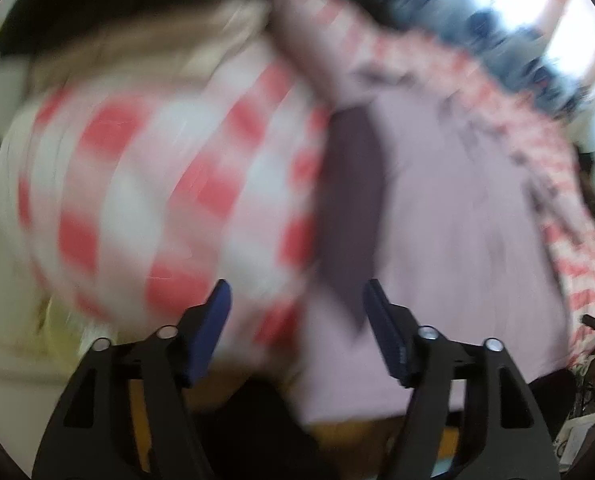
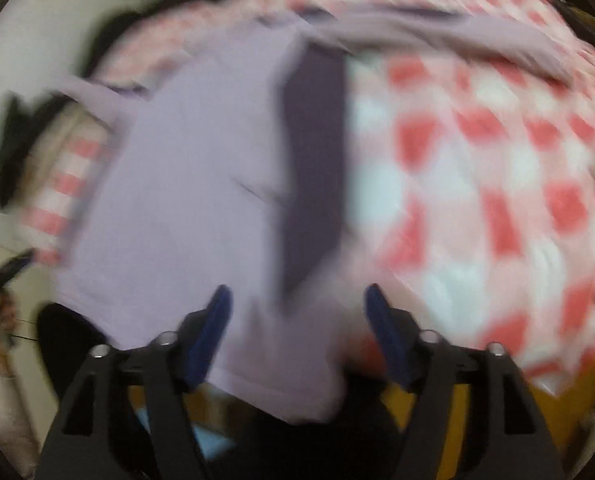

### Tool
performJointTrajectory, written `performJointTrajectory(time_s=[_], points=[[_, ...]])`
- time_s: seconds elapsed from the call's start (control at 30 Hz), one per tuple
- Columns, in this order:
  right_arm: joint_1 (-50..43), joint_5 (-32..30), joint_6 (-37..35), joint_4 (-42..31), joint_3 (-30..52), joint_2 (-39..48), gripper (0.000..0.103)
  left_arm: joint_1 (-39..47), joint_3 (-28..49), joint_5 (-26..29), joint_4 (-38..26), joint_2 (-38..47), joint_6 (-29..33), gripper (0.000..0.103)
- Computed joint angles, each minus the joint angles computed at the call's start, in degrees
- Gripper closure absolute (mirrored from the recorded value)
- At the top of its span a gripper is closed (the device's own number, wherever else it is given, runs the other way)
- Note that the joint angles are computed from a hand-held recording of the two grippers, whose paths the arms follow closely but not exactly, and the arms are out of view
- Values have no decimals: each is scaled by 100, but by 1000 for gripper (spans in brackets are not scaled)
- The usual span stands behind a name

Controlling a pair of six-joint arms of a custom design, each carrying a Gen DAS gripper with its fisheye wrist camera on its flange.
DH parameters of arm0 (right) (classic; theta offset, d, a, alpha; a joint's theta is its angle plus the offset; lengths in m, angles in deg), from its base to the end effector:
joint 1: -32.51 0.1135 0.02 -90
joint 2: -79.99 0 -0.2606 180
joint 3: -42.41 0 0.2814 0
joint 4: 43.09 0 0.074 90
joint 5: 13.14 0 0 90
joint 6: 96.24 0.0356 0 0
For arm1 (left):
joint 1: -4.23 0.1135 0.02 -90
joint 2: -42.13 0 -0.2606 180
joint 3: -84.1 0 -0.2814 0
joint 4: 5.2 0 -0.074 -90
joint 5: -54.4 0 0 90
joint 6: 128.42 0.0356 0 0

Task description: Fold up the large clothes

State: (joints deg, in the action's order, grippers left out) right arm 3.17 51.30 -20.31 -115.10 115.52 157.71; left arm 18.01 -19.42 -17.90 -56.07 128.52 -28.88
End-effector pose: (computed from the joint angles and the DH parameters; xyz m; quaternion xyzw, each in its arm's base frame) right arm 0.2426 -0.1187 0.2423 0.1031 0.9634 0.1621 0.1868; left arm 0.3265 0.0689 0.2310 0.0034 0.9569 -0.0954 0.2742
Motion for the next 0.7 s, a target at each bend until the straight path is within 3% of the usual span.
performJointTrajectory(time_s=[0.07, 0.1, 0.2, 0.27, 0.33, 0.47, 0.57, 0.7], points=[[227, -645, 88, 258, 9, 232, 10, -751, 69, -57, 450, -268, -424, 21], [447, -604, 151, 414, -38, 431, 10, -1016, 135, -74, 608, -276, -565, 20], [1277, 746, 363, 627, 43, 1652, 10, -2224, 757, -177, 1129, 219, -1270, 17], [1233, 741, 316, 426, 383, 1687, 10, -2699, 1150, -293, 1349, 607, -1704, 16], [1033, 513, 107, 209, 571, 1609, 10, -3170, 1859, -293, 1489, 1262, -2267, 15], [-436, -957, -110, 321, 1093, 1708, 10, -3774, 3080, -265, 1837, 2547, -2949, 12], [-1621, -1946, 953, 941, 1907, 2603, 10, -4136, 3858, -494, 1931, 3564, -2706, 12], [-2372, -2379, 3030, 2301, 3241, 4192, 10, -4305, 4083, -757, 2041, 4157, -2343, 12]])
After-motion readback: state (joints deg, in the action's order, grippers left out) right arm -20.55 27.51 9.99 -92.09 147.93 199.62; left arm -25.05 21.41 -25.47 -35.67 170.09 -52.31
